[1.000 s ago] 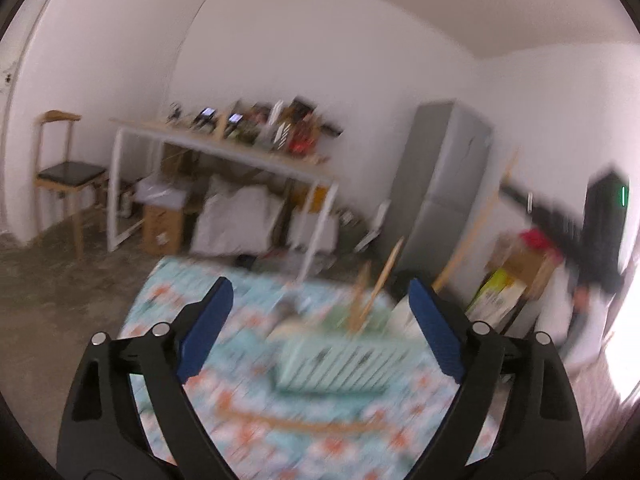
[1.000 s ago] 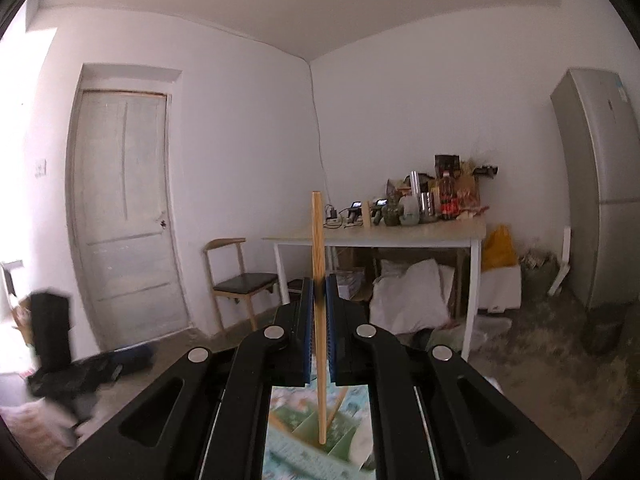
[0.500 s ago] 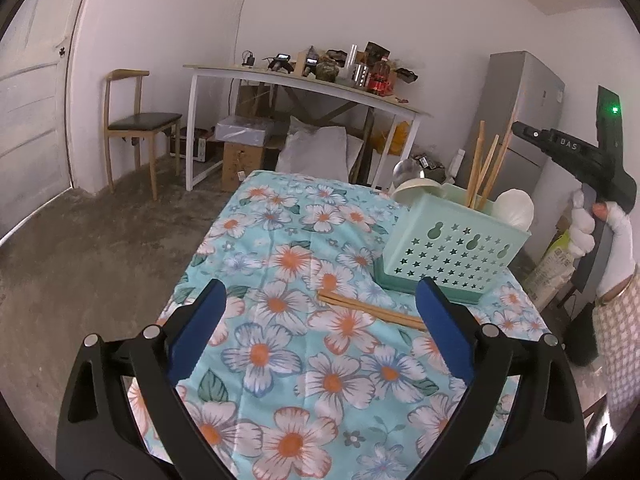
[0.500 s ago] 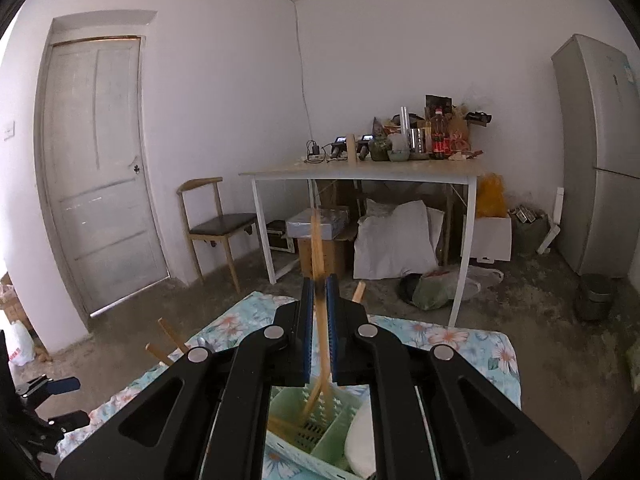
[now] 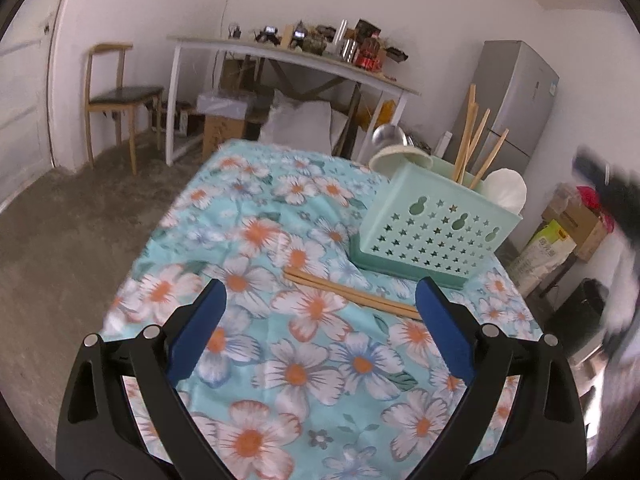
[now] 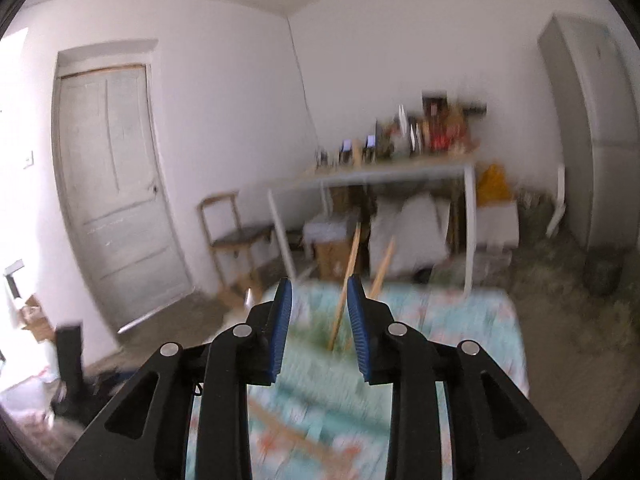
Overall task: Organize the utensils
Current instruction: 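Grasp another loose chopstick with the left gripper and lift it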
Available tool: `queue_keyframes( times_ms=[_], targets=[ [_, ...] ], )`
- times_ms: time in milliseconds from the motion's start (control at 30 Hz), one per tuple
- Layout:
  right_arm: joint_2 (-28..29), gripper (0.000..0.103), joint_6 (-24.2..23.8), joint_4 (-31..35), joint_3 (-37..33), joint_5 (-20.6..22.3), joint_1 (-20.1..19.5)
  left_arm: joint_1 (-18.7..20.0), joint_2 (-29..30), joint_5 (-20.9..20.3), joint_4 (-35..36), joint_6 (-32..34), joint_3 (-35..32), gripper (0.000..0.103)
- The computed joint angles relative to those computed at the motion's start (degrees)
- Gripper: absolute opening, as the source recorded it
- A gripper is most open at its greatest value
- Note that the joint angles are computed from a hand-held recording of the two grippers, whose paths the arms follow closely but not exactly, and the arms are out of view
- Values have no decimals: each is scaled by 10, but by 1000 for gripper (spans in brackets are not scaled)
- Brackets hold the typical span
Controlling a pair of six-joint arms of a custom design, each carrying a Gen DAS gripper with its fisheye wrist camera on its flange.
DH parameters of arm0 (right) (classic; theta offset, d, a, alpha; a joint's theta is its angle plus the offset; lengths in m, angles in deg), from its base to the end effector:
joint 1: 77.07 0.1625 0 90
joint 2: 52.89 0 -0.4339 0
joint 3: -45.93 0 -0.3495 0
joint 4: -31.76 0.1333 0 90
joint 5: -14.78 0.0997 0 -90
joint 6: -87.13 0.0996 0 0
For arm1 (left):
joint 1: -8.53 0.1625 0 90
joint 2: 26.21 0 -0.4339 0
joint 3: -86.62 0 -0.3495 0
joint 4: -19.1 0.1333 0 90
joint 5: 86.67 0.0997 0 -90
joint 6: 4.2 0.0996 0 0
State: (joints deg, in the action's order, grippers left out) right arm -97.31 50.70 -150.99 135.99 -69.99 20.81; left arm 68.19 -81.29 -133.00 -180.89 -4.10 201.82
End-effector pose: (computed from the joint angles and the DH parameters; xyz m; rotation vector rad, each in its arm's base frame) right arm 0.2363 -0.6687 0.2219 1.0978 -2.5496 1.2038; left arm -0.0993 -0.5697 0.2450 0.1923 2.3558 -1.2858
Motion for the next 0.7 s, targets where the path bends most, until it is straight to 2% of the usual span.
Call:
queue_keyframes(
  times_ms=[67,200,233,267,333,433,567,633,700],
  targets=[
    [-1,29,21,16,23,-19,-11,12,-1,-29,30,-31,-12,91],
    [-2,29,62,42,55,-28,-33,46,-1,-114,106,-111,-48,68],
    [-2,29,65,47,60,-29,-36,60,0,-148,135,-146,-63,63],
    [-2,29,65,51,64,-30,-39,69,3,-168,148,-165,-71,57],
    [-1,29,60,52,67,-33,-40,86,13,-203,167,-200,-91,51],
    [-1,29,54,54,69,-25,-45,100,30,-232,174,-222,-111,42],
    [2,29,52,60,63,-18,-47,128,54,-251,205,-320,-140,29],
    [5,29,50,62,60,-19,-47,139,60,-268,185,-349,-139,23],
    [5,29,45,63,61,-27,-46,149,65,-291,157,-371,-137,22]
  ],
)
